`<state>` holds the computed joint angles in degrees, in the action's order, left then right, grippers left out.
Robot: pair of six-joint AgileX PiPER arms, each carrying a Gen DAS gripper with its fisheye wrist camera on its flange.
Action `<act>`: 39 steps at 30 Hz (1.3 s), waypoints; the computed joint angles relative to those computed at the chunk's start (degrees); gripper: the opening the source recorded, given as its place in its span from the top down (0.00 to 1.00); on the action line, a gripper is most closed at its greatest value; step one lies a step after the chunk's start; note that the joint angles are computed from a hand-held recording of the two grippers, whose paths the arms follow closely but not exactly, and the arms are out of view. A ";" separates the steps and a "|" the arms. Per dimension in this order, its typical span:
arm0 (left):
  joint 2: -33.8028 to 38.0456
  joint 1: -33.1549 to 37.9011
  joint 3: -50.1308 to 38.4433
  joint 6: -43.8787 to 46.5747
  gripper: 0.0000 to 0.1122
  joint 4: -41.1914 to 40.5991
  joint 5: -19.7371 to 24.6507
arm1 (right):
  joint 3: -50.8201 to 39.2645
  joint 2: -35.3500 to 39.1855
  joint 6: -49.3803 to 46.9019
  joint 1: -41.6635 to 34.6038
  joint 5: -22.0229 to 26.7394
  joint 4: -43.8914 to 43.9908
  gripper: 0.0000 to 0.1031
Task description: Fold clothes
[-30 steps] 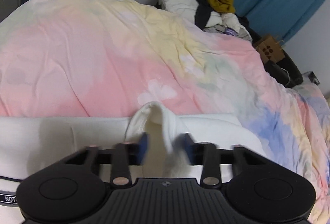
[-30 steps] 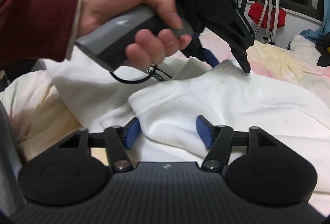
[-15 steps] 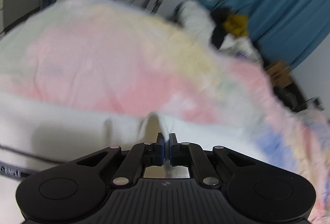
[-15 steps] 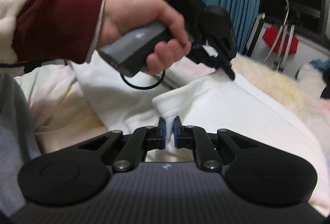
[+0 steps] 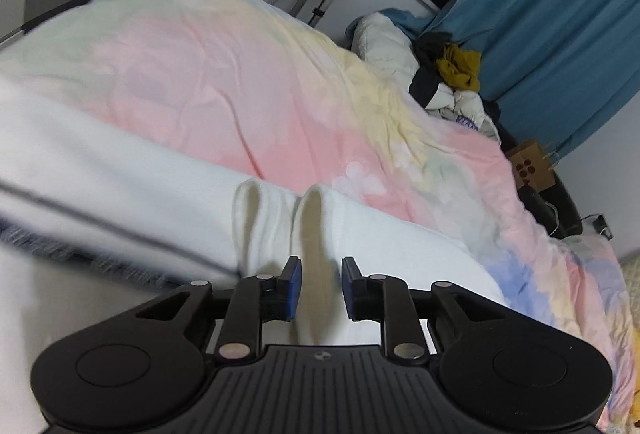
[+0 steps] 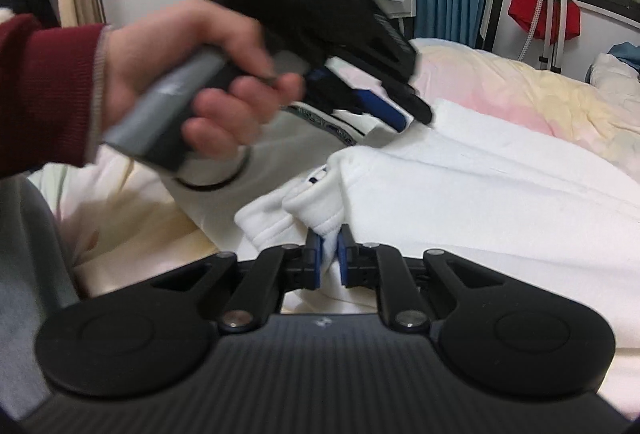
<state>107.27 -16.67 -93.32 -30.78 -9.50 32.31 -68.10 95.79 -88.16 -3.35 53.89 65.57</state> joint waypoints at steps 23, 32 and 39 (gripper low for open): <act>-50.90 3.07 38.92 -42.82 0.29 26.04 11.23 | 3.52 -5.73 -0.95 -10.68 -1.25 17.07 0.26; -52.68 8.14 41.51 -45.68 0.29 23.15 13.51 | -1.86 0.02 12.72 -7.57 -18.59 9.72 0.26; -49.97 11.02 42.98 -46.64 0.29 23.54 9.30 | -6.19 5.50 26.62 -1.88 -26.65 -7.54 0.26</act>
